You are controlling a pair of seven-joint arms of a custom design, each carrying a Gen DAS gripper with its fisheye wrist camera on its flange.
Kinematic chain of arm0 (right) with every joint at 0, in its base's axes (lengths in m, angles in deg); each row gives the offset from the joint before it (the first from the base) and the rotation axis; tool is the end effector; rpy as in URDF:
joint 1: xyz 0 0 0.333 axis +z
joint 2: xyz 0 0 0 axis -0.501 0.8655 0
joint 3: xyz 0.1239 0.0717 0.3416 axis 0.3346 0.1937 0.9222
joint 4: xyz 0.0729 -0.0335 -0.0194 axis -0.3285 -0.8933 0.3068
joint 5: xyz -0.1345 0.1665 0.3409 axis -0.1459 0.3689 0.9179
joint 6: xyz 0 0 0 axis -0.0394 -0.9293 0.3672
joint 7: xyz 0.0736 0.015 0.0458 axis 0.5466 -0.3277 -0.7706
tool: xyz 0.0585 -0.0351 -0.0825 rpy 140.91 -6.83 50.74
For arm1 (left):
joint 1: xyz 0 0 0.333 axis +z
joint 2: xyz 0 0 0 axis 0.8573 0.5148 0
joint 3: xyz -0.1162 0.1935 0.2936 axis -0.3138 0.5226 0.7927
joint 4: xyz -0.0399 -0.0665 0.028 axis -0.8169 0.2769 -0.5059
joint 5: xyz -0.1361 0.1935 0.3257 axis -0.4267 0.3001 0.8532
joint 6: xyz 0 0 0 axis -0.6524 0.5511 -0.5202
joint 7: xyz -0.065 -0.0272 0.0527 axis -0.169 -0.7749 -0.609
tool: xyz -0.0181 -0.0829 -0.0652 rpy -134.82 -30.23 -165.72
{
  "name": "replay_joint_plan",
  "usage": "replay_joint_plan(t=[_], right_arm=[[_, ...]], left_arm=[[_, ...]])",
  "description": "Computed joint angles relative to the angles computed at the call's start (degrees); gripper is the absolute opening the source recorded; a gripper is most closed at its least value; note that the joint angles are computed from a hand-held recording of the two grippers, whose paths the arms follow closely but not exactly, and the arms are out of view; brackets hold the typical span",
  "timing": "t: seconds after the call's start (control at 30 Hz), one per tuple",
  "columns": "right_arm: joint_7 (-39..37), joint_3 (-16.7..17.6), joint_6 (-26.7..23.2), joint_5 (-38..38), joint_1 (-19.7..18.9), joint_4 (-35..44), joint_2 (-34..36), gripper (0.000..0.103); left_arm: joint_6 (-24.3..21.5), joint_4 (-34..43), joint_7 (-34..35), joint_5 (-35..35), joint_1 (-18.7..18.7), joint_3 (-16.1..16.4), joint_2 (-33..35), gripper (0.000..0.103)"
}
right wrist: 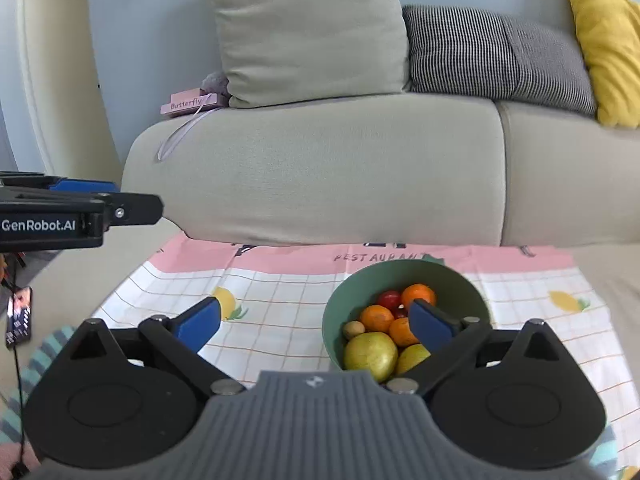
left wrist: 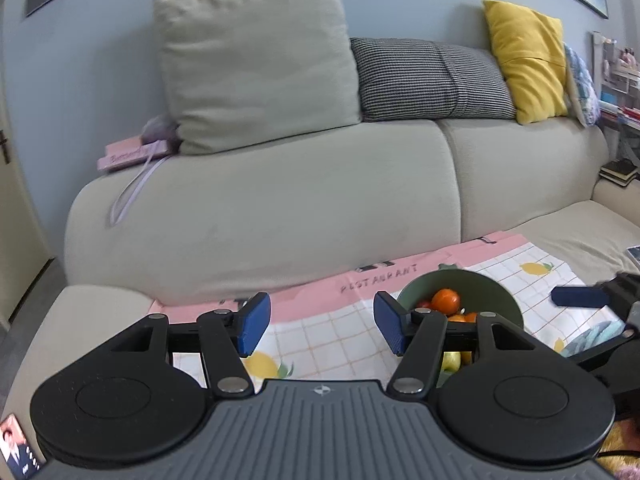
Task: Organize fruits
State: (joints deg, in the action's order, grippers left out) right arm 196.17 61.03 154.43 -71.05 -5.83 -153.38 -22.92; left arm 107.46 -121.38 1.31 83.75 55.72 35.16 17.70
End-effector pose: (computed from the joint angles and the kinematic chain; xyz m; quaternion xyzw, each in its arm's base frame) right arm 0.4446 0.3691 0.5370 -0.7417 0.4794 -0.1997 0.4246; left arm 0.4128 -0.2378 0.5466 -0.6218 0.6128 -0.2873 0.3942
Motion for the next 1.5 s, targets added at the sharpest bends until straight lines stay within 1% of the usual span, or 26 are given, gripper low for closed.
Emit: replay_joint_plan(t=[0.03,0.1,0.17,0.2,0.3,0.33,0.43,0.5,0.63,0.8,1.0,1.1,1.23,1.5], right_arm=[[4.7,0.1,-0.6,-4.9,-0.1,0.1,-0.5,0.099],[7.8,0.4,-0.5,-8.1,-0.4,-0.3,-0.9,0.099],[11.3,1.0,-1.3,-12.0,-0.7,-0.4,-1.1,0.099],[11.4,1.3,-2.2,-12.6,-0.5,-0.4,-1.0,0.099],[7.2,1.6,-5.0,-8.5,0.5,-0.7,-0.4,0.099],[7.3,1.7,-6.3,-8.6,0.8,-0.5,-0.1,0.099],[9.9,1.5,-10.0,-11.5,1.8,0.4,0.6,0.099],[8.4,1.2,-10.8,-10.3,2.3,0.6,1.4,0.099],[3.5,0.4,-10.8,-5.2,3.2,1.0,2.8,0.099],[0.1,-0.6,-11.6,-1.9,4.5,1.7,4.1,0.099],[-0.1,-1.6,-12.2,-0.8,5.4,2.0,4.5,0.099],[1.1,-1.9,-12.3,-1.4,5.5,1.8,4.3,0.099],[3.1,-2.0,-12.3,-3.1,5.4,1.6,3.9,0.099],[5.1,-1.5,-12.1,-5.1,4.9,1.3,3.3,0.099]], left_arm=[[-0.1,-0.7,0.1,-0.2,-0.2,0.0,-0.5,0.074],[-0.6,-2.0,1.2,-0.7,-0.5,-0.1,-1.0,0.077],[-2.1,-3.1,3.1,-1.9,-1.1,-0.4,-1.5,0.081],[-3.2,-3.2,3.7,-2.3,-1.3,-0.8,-1.2,0.082],[-5.1,-3.6,4.2,-3.0,-2.0,-1.3,-0.3,0.083],[-5.3,-3.6,4.4,-3.6,-2.4,-1.0,0.1,0.084],[-4.1,-3.9,4.4,-5.0,-3.0,0.1,1.1,0.086],[-2.8,-4.1,4.8,-6.9,-3.2,1.0,1.7,0.088],[-1.4,-4.4,6.6,-9.6,-3.1,1.8,2.7,0.088],[-0.7,-4.3,9.0,-12.5,-2.9,2.2,4.0,0.089],[-0.6,-4.3,11.4,-16.5,-3.0,2.6,4.7,0.089],[-1.3,-4.1,12.0,-17.5,-3.0,2.4,4.8,0.089],[-2.4,-3.9,12.0,-18.0,-3.0,2.0,4.7,0.089],[-3.1,-4.0,12.1,-18.5,-3.1,1.9,4.2,0.089]])
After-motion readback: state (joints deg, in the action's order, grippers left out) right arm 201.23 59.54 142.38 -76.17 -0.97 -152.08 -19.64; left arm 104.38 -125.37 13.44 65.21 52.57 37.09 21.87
